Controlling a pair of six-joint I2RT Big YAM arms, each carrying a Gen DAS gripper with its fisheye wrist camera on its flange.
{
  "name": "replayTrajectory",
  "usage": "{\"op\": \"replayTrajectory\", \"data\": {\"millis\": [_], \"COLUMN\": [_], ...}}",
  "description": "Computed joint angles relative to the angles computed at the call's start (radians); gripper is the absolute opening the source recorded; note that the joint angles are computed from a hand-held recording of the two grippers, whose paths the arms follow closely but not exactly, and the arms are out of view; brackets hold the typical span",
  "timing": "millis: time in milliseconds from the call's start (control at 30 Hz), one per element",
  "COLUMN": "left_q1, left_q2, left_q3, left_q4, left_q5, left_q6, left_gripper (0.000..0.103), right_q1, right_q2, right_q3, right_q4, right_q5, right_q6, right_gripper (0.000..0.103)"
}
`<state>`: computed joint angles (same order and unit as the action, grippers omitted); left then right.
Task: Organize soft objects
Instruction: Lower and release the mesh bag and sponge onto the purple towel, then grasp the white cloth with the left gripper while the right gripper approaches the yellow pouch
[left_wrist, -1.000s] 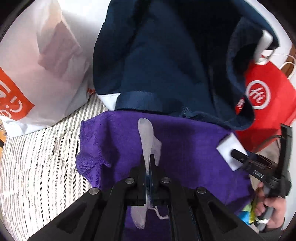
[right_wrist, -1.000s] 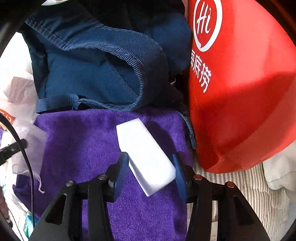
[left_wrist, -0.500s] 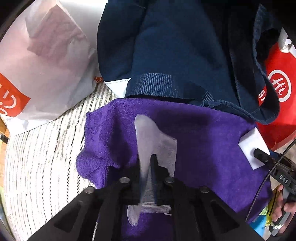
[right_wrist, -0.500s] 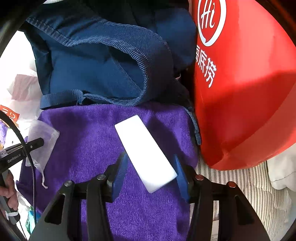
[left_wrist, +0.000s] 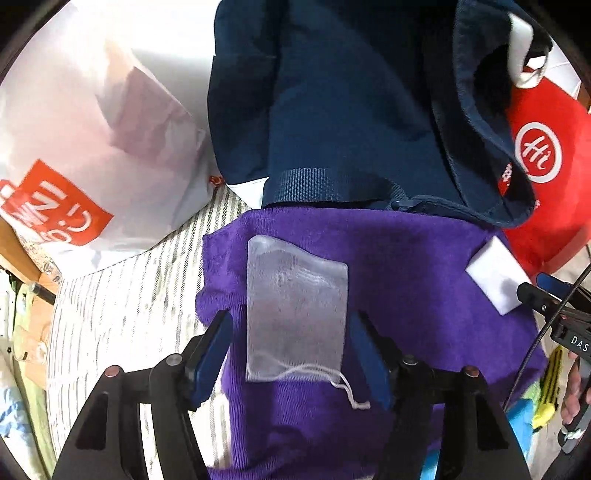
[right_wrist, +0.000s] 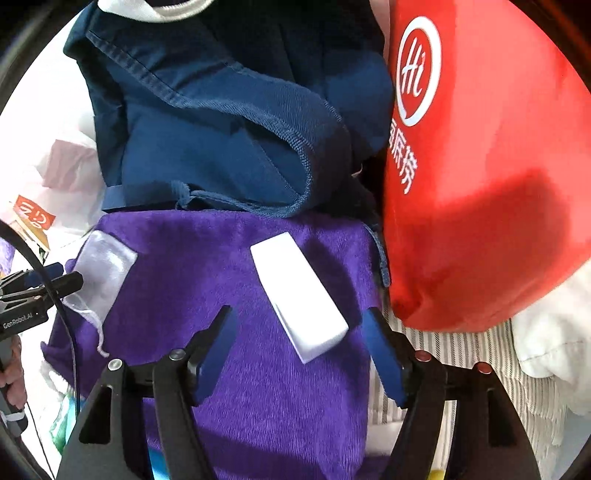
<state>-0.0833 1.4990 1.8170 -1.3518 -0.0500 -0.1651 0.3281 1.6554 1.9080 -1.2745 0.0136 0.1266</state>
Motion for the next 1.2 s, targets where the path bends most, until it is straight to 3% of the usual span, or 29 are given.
{"op": "replayTrajectory", "data": {"millis": [400, 833, 1200], "left_q1": [0.02, 0.04, 0.069], "left_q2": [-0.136, -0.347, -0.402], "left_q3": [-0.083, -0.31, -0.484], "left_q4": [0.001, 0.025, 0.101], "left_q5": [0.023, -0.014, 0.043], "left_q6": [0.006, -0.003, -0.077], "left_gripper": [0.064, 0.066, 0.065], "right_q1": [-0.022, -0.05, -0.042], "right_q2": [-0.17, -0.367, -0.462], "right_q3": [-0.095, -0.292, -0.392], "right_q4": [-0.026, -0.043, -0.067], "right_q5": [-0.009, -0.003, -0.022], "right_q6": [-0.024, 0.004, -0.008], "right_gripper": [0.07, 0.07, 0.07]}}
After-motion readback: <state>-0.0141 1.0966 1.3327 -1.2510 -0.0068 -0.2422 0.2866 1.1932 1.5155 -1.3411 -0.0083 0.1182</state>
